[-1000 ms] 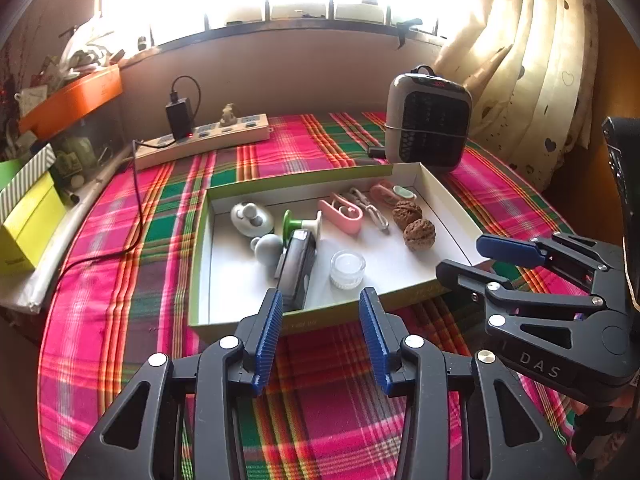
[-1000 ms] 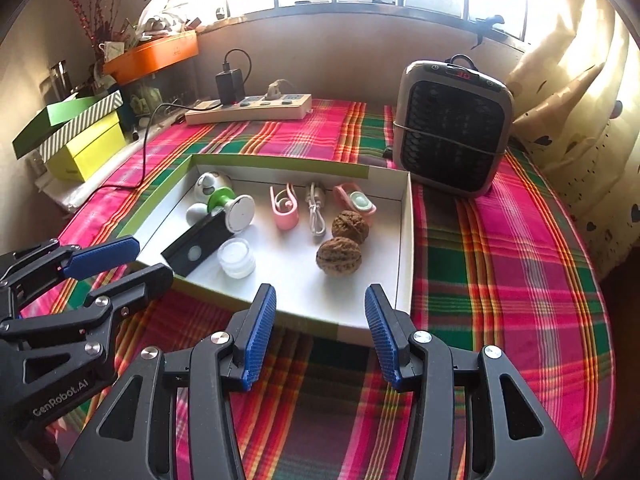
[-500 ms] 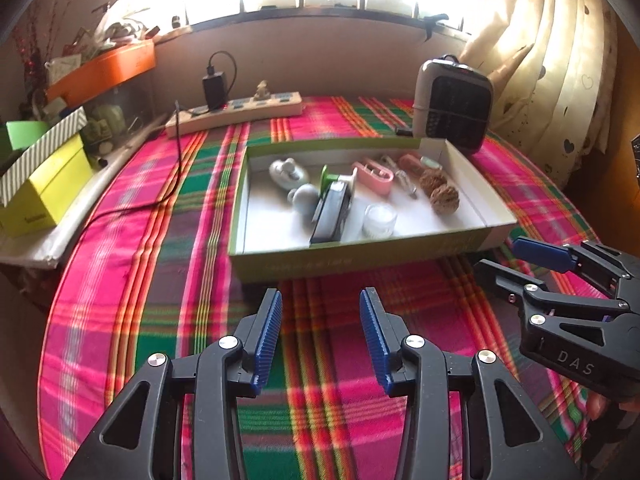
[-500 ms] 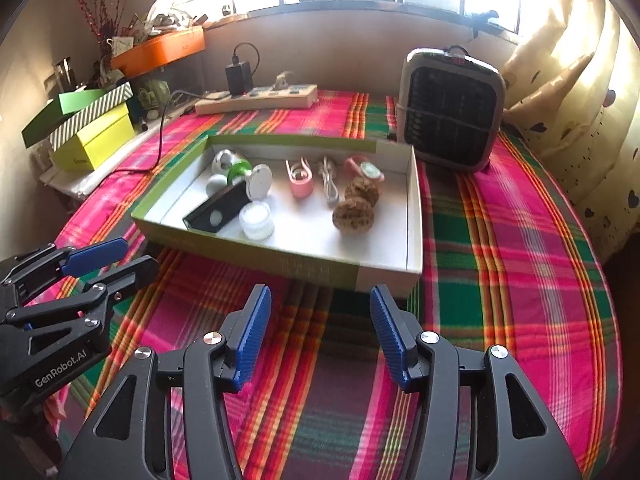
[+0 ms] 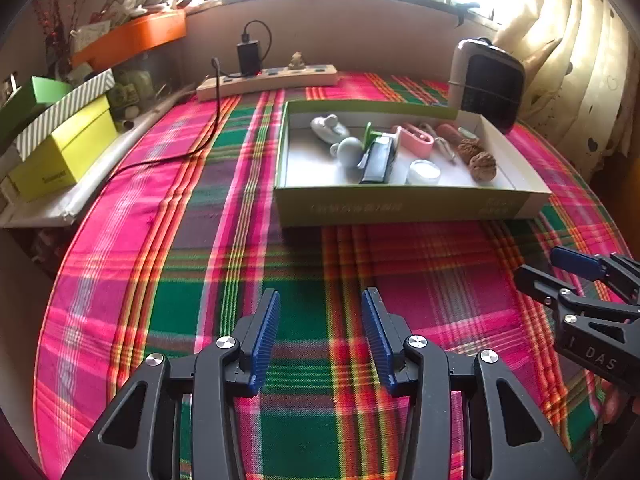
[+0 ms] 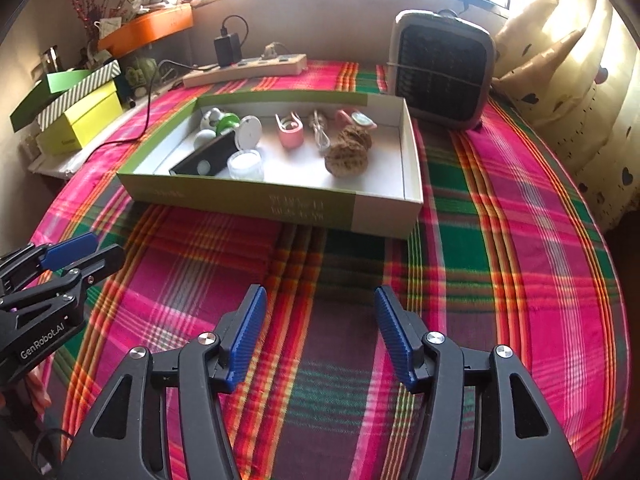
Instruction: Organize objects
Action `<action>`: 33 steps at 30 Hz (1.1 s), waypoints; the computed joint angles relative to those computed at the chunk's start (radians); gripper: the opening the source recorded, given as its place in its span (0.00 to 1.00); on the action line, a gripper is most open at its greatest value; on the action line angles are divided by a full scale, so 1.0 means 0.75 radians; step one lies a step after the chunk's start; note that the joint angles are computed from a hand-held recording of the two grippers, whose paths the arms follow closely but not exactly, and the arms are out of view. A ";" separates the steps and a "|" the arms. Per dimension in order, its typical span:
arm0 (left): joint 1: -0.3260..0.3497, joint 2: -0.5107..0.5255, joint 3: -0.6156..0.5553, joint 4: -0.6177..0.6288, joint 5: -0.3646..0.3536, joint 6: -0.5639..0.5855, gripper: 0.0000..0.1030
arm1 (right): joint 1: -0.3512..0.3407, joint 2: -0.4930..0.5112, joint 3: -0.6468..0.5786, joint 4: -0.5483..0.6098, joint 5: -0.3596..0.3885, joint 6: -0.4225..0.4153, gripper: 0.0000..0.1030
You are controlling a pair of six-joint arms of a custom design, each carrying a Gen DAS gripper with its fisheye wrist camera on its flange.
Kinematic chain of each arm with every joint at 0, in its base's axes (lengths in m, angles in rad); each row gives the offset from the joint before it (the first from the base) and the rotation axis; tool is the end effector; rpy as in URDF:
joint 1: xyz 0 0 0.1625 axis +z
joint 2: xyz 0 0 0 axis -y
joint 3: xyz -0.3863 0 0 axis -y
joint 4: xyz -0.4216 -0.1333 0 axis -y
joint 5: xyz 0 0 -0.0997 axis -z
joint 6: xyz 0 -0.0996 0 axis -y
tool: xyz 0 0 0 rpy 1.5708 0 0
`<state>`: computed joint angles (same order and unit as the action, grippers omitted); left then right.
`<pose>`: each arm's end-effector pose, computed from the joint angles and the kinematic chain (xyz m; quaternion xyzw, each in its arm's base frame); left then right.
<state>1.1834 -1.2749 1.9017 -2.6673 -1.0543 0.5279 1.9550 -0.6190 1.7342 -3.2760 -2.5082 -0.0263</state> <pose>-0.0510 -0.6080 0.2526 0.3621 0.8698 -0.2070 0.2636 0.2800 -0.5510 0.0145 0.0454 -0.8625 0.3322 0.3791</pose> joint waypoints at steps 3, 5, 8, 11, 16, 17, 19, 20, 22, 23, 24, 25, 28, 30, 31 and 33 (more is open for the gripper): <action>0.006 0.001 0.001 0.013 0.003 -0.011 0.41 | 0.001 -0.001 0.007 0.003 -0.013 0.011 0.58; 0.007 0.000 0.005 0.005 0.006 -0.011 0.42 | 0.004 0.002 0.009 0.003 -0.026 0.007 0.58; 0.006 0.001 0.008 -0.004 0.007 -0.010 0.42 | 0.006 0.003 0.014 -0.002 -0.044 0.009 0.62; 0.005 0.001 0.008 -0.004 0.008 -0.021 0.43 | 0.006 -0.001 0.024 -0.005 -0.060 0.033 0.68; 0.000 0.000 0.017 -0.018 0.023 -0.023 0.43 | 0.008 -0.005 0.037 -0.011 -0.063 0.045 0.71; -0.001 0.000 0.019 -0.022 0.028 -0.021 0.43 | 0.008 -0.005 0.036 -0.011 -0.065 0.045 0.71; 0.003 0.001 0.014 -0.016 0.020 -0.029 0.43 | 0.008 -0.006 0.038 -0.010 -0.066 0.049 0.72; 0.004 0.001 0.013 -0.014 0.017 -0.030 0.43 | 0.008 -0.007 0.039 -0.009 -0.066 0.052 0.72; 0.004 0.001 0.014 -0.015 0.018 -0.029 0.43 | 0.007 -0.008 0.039 -0.004 -0.068 0.058 0.74; 0.004 0.001 0.013 -0.015 0.018 -0.029 0.43 | 0.007 -0.010 0.041 -0.004 -0.067 0.061 0.74; 0.004 0.001 0.014 -0.015 0.017 -0.030 0.43 | 0.007 -0.010 0.041 -0.002 -0.068 0.062 0.75; 0.003 0.001 0.014 -0.015 0.018 -0.030 0.43 | 0.006 -0.011 0.041 -0.001 -0.068 0.063 0.75; 0.003 0.001 0.015 -0.015 0.017 -0.032 0.43 | 0.005 -0.012 0.040 0.000 -0.068 0.064 0.76; 0.003 0.001 0.015 -0.015 0.018 -0.031 0.43 | 0.004 -0.013 0.041 0.000 -0.068 0.065 0.76; 0.004 0.001 0.014 -0.015 0.017 -0.030 0.43 | 0.003 -0.014 0.042 0.000 -0.068 0.065 0.76; 0.003 0.001 0.015 -0.015 0.018 -0.031 0.43 | 0.003 -0.015 0.044 0.001 -0.069 0.067 0.77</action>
<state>1.1858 -1.2745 1.9127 -2.6788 -1.0410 0.5046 1.9570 -0.6303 1.7669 -3.2755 -2.5596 0.0238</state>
